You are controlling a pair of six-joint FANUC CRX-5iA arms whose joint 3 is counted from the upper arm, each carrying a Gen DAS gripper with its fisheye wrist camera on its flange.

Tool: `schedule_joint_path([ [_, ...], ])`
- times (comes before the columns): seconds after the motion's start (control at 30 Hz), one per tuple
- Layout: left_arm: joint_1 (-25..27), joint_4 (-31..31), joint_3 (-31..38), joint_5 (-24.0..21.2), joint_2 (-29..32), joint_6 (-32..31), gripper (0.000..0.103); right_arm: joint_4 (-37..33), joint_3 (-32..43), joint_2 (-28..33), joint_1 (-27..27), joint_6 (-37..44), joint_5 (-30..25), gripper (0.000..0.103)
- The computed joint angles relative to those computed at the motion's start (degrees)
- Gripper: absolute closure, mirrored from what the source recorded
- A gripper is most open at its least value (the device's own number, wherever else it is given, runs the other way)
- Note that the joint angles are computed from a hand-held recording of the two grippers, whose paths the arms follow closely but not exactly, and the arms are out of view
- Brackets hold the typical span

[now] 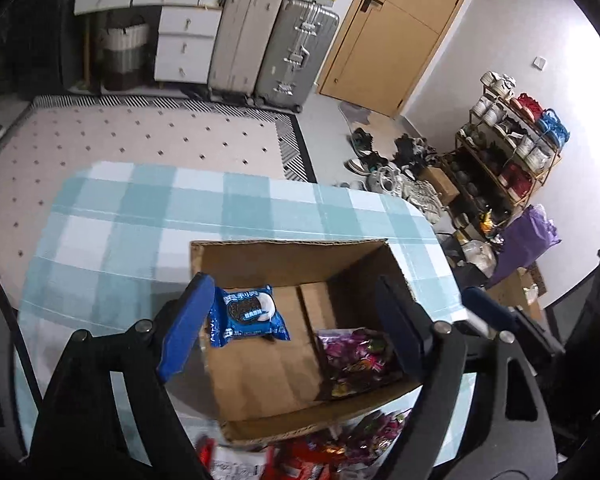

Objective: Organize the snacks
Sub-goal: 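Withdraw both tools from the box back toward the snack pile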

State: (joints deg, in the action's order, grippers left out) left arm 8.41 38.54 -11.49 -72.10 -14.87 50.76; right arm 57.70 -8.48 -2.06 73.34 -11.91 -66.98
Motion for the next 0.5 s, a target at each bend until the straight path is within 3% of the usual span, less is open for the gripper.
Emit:
schedule_joint_path([
  [0.13,2.6,-0.7,-1.7,-0.5,-4.6,-2.0,0.021,2.3,-0.9,-1.2,2.9,-2.9,-3.2,0.039],
  [0.2,4.3,-0.4,-3.2,-0.4,-7.4,-3.1,0.02,3.8,-1.2,-1.7,4.7,-4.4,-4.9,0.026],
  [0.3,7.3,0.3,-5.1,-0.6,-11.8,-4.5,0.018,6.3,-1.6,-2.0,7.6,-6.8,-7.9,0.021],
  [0.5,15.9,3.2,-7.1,-6.0,-18.9,-8.7,0.016,10.4,-0.1,-0.9,13.9,-8.8,-15.0,0.006],
])
